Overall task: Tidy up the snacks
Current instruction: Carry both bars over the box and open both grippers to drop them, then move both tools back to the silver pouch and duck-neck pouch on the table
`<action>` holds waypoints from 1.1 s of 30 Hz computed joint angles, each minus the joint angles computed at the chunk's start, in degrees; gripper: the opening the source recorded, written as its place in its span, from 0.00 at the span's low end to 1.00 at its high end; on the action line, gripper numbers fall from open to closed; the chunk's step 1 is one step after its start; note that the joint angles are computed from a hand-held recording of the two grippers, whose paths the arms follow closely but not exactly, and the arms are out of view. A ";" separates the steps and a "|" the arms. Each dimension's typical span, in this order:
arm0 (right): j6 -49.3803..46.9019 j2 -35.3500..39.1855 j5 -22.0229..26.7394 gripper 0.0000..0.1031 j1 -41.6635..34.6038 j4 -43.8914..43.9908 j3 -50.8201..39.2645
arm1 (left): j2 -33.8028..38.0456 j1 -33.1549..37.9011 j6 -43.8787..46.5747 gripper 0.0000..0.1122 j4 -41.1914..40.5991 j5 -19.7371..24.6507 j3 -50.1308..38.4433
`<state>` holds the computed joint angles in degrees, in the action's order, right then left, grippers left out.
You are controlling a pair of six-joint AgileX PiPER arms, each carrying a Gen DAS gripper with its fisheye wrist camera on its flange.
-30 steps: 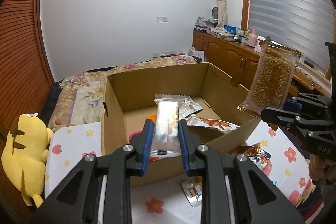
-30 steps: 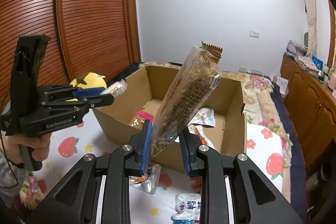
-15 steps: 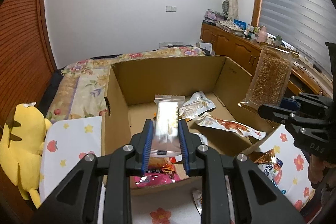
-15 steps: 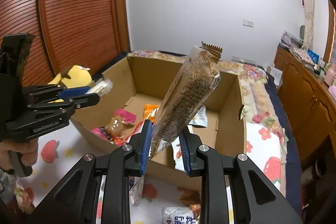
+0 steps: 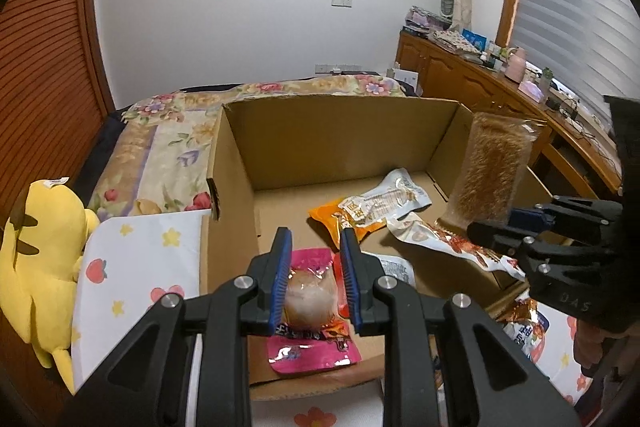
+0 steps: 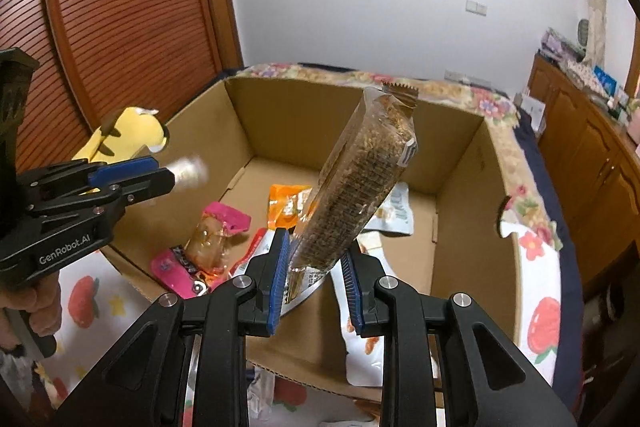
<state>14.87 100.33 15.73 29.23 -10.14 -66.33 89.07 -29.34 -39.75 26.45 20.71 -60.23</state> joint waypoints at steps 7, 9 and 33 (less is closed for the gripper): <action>-5.59 0.51 0.91 0.22 -1.41 5.71 0.20 | 0.14 -0.13 1.12 0.20 -1.24 0.15 0.25; -7.25 0.25 0.93 0.22 -1.73 7.40 0.33 | 0.01 -0.28 0.68 0.20 -0.68 0.20 0.41; -4.40 -25.33 -12.59 0.13 1.27 2.00 29.18 | -14.77 -11.64 -35.02 0.81 35.34 1.41 13.48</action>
<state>10.47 75.00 3.14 30.50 -8.15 -37.15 74.30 -40.98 -74.77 61.79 22.12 -46.75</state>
